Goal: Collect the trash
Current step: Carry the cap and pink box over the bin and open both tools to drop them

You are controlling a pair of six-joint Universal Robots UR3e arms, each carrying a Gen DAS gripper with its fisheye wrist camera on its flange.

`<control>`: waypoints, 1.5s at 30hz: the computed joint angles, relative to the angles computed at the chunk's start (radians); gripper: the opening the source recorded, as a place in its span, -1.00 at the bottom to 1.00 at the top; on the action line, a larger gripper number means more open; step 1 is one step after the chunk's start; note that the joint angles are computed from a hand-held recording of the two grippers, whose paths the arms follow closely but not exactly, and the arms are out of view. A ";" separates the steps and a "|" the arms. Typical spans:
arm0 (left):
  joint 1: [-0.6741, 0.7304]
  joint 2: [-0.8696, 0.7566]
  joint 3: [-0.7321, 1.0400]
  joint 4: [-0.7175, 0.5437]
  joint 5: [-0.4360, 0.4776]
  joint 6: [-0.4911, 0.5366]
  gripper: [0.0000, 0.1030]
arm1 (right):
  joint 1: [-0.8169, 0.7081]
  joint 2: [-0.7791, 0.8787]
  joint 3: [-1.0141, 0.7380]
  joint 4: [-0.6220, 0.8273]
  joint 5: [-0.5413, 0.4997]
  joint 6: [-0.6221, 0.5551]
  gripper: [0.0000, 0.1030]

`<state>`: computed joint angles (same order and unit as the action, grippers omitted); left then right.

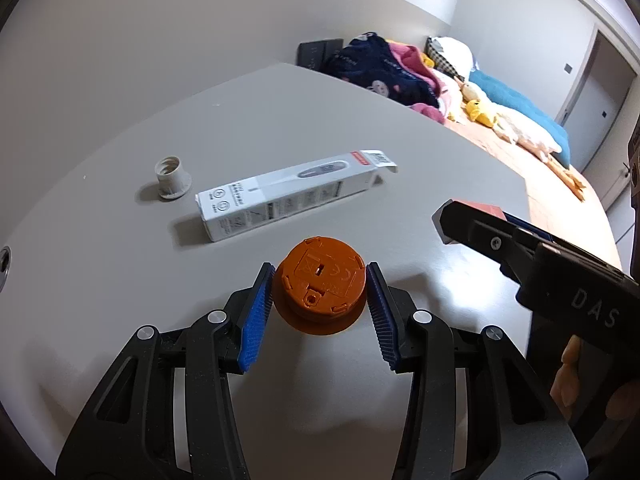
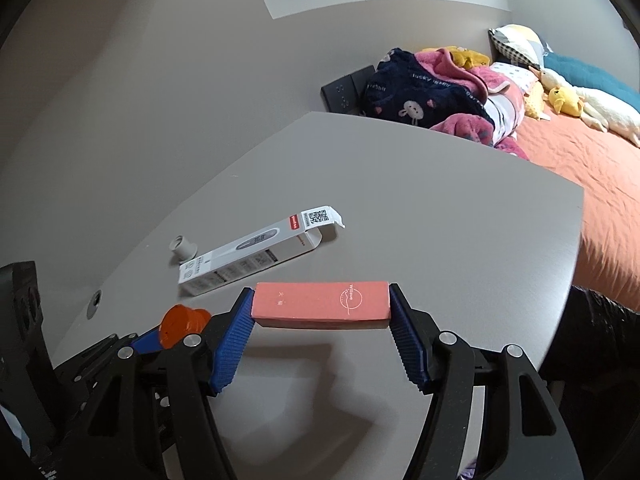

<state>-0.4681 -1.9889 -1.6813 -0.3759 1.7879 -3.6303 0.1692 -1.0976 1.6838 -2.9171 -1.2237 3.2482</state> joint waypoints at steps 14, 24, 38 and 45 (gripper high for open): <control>-0.119 0.009 0.048 -0.026 0.032 -0.028 -0.12 | -0.092 -0.282 0.310 -0.058 0.037 -0.063 0.29; -0.211 -0.008 0.116 -0.057 0.078 -0.039 -0.12 | -0.181 -0.465 0.485 -0.070 0.084 -0.094 0.29; -0.305 -0.056 0.233 -0.117 0.106 -0.046 -0.12 | -0.365 -0.737 0.679 0.018 0.190 -0.171 0.29; -0.341 -0.100 0.320 -0.152 0.104 -0.033 -0.12 | -0.489 -0.895 0.753 0.124 0.256 -0.233 0.29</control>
<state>-0.8088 -2.0889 -1.3612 -0.5281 1.8919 -3.6634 -0.3195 -1.9929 2.4372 -2.7932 -0.9672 3.0155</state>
